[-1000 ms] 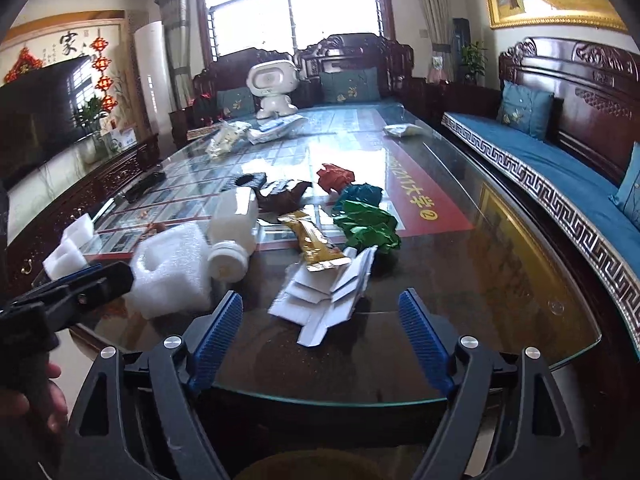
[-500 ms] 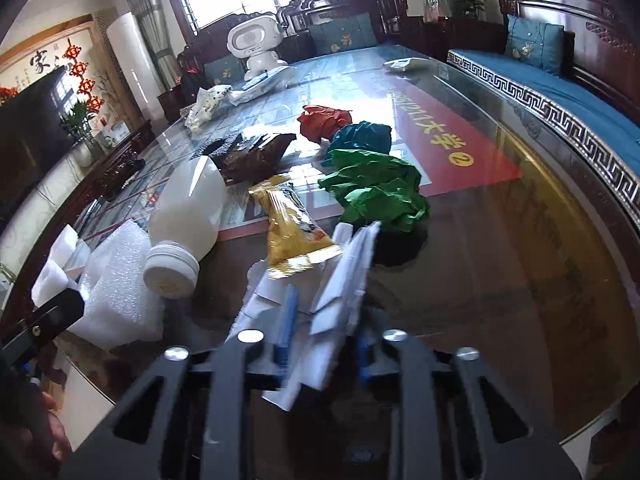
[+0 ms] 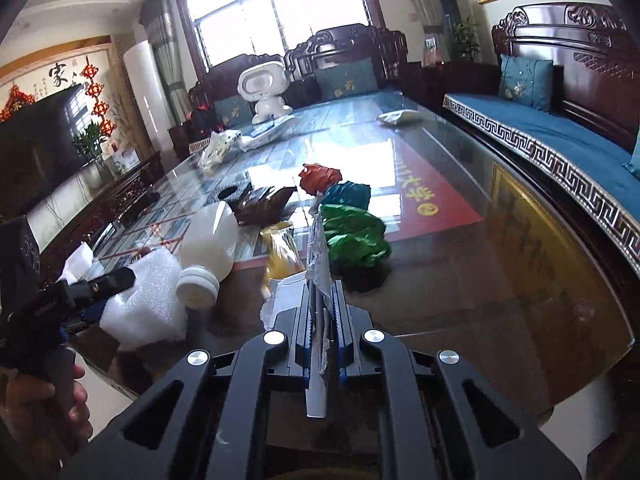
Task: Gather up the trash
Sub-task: 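Close the right tool on the folded white paper while the left tool approaches the white foam block, then close the left tool on the white foam block and lift it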
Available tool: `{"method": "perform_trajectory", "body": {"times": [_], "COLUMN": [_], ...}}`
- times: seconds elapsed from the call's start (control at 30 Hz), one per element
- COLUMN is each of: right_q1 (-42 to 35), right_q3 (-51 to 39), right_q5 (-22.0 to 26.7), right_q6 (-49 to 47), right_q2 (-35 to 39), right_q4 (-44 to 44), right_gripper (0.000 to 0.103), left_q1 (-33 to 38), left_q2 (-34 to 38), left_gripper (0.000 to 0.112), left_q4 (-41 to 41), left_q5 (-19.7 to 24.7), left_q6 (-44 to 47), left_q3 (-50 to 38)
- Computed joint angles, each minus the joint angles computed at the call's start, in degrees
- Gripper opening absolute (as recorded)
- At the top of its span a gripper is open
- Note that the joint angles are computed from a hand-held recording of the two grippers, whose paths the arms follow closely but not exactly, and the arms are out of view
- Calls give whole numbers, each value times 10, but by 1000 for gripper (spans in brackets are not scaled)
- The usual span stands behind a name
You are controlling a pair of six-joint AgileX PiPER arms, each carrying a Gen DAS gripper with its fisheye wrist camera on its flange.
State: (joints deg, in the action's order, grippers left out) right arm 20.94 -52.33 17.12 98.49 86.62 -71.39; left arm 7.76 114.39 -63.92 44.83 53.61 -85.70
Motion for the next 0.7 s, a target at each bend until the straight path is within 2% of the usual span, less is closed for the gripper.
{"method": "perform_trajectory", "body": {"times": [0.07,0.13,0.23,0.3,0.37,0.47,0.6,0.7], "right_q1": [-2,-4,2,6,12,15,22,30], "right_q3": [0,-1,-2,-4,-6,-7,-10,-8], "right_q5": [0,-6,-9,-14,-12,-13,-7,0], "right_q6": [-11,-17,-15,-10,-6,-2,-1,7], "right_q2": [-7,-11,-14,-13,-12,-13,-14,-20], "right_q4": [5,7,2,-5,-10,-12,-13,-23], "right_gripper": [9,9,9,9,9,9,9,9], "left_q1": [3,-2,-4,-11,-21,-17,-17,-20], "left_q2": [4,16,28,22,19,41,55,36], "left_gripper": [99,99,98,89,64,40,35,32], "left_q4": [3,50,86,113,150,162,164,142], "left_q5": [-12,-21,-16,-38,-53,-24,-2,-17], "left_q6": [-27,-85,-134,-148,-169,-184,-178,-139], "left_q3": [-7,-29,-45,-41,-46,-80,-96,-68]}}
